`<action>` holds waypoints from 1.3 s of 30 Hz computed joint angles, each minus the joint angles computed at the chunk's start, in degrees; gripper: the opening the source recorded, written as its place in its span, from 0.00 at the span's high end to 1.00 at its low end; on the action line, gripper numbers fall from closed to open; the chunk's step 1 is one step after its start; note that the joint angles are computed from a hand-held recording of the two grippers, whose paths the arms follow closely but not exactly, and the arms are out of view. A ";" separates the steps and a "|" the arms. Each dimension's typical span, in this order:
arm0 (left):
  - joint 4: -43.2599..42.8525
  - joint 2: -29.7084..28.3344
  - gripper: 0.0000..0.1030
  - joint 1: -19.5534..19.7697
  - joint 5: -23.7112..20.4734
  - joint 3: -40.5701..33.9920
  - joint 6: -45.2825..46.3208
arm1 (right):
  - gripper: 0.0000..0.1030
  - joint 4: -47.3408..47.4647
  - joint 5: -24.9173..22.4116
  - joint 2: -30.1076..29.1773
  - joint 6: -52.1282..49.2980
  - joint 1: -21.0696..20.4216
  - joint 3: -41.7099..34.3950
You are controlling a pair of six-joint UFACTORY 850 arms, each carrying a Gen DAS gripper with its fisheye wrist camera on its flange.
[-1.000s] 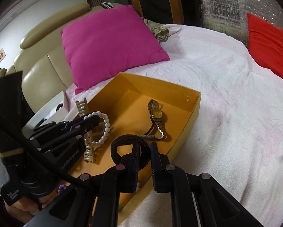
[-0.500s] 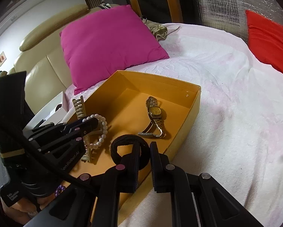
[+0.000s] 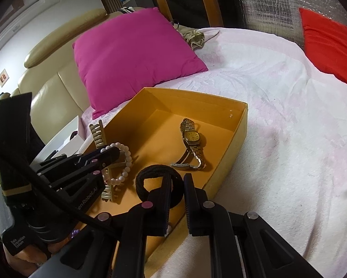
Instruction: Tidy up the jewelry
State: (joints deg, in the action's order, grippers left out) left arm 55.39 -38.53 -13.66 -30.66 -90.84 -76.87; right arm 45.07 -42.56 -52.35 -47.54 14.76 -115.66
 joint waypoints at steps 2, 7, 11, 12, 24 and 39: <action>0.07 -0.01 0.90 -0.04 -0.08 -0.02 -0.14 | 0.86 0.59 -0.37 -0.18 0.14 -0.09 -0.19; 1.08 0.00 0.70 -0.25 -0.81 -0.06 -1.19 | 0.79 3.50 -2.74 -0.89 0.61 -0.77 -0.96; 5.00 0.32 0.41 -1.08 -2.44 0.26 -4.34 | 0.78 5.48 -3.02 -0.50 -0.15 -1.08 -0.18; 6.07 0.54 0.37 -1.30 -2.65 0.48 -5.31 | 0.78 5.96 -2.88 -0.16 -0.58 -1.17 0.36; 16.73 5.98 0.20 -7.65 -12.21 5.69 -14.69 | 0.50 10.55 2.24 12.40 -10.00 -3.92 16.44; 18.61 23.62 0.11 -18.06 -28.80 22.75 -20.61 | 0.48 22.82 0.02 32.45 -26.78 -8.70 38.24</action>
